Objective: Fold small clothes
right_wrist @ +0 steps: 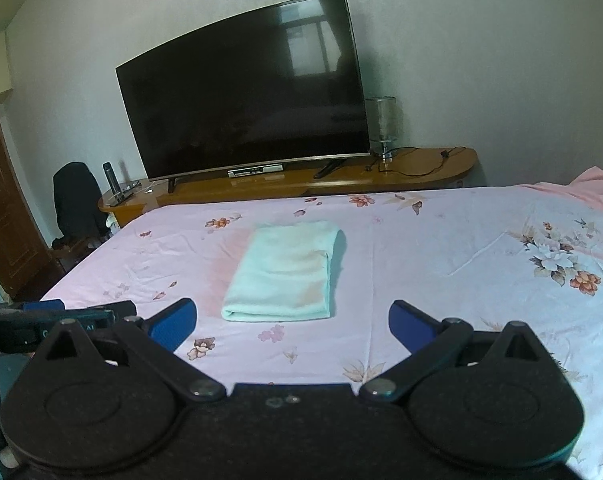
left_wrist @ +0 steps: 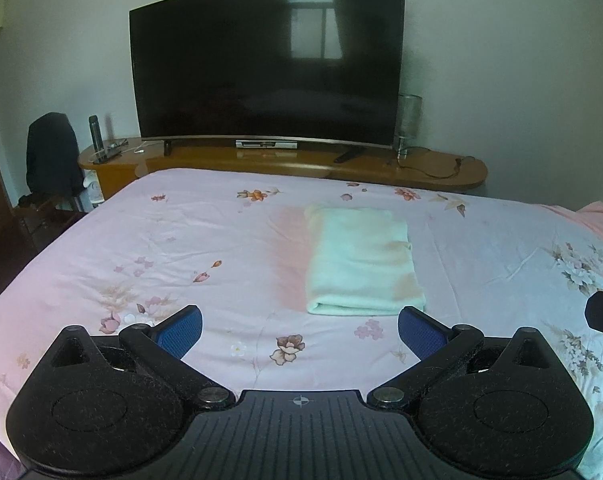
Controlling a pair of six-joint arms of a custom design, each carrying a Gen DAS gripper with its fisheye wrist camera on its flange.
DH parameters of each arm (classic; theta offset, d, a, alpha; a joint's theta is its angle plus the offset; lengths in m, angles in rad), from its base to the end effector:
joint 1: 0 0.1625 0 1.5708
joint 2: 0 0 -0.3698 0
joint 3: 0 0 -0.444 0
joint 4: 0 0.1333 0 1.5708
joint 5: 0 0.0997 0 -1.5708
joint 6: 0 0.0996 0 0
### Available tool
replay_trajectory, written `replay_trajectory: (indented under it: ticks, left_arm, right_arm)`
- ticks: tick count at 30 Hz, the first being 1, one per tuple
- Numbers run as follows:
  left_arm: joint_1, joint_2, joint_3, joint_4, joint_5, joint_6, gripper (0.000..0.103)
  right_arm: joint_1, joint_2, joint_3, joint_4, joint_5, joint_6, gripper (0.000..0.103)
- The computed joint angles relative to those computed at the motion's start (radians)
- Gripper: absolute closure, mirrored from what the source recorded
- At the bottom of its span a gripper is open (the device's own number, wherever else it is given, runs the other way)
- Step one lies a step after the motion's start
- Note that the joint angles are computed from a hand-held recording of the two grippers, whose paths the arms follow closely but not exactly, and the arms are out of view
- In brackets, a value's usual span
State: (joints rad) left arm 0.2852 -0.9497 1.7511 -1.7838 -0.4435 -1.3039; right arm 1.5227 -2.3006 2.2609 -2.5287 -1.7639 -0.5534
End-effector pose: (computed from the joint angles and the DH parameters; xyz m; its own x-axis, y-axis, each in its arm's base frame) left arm -0.4969 -0.3784 0.0534 -0.6749 -0.0799 -0.7335 0.5581 0.5950 -0.5784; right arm 0.0980 -0.3384 0.4865 -0.8411 -0.1076 0.5301 -0.4890 0.5703 -0.6601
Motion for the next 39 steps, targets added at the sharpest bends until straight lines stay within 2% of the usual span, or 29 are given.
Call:
replay_trajectory:
  ticks: [17,39]
  left_arm:
    - [-0.004,0.012,-0.022,0.033,-0.001,-0.001,0.000]
    - [-0.002,0.026,-0.042,0.043,0.001,0.001,0.000]
  right_arm:
    - [0.046,0.034,0.008,-0.072,-0.078,0.002,0.000]
    - [0.023,0.048,0.000,-0.060,-0.092,-0.004,0.000]
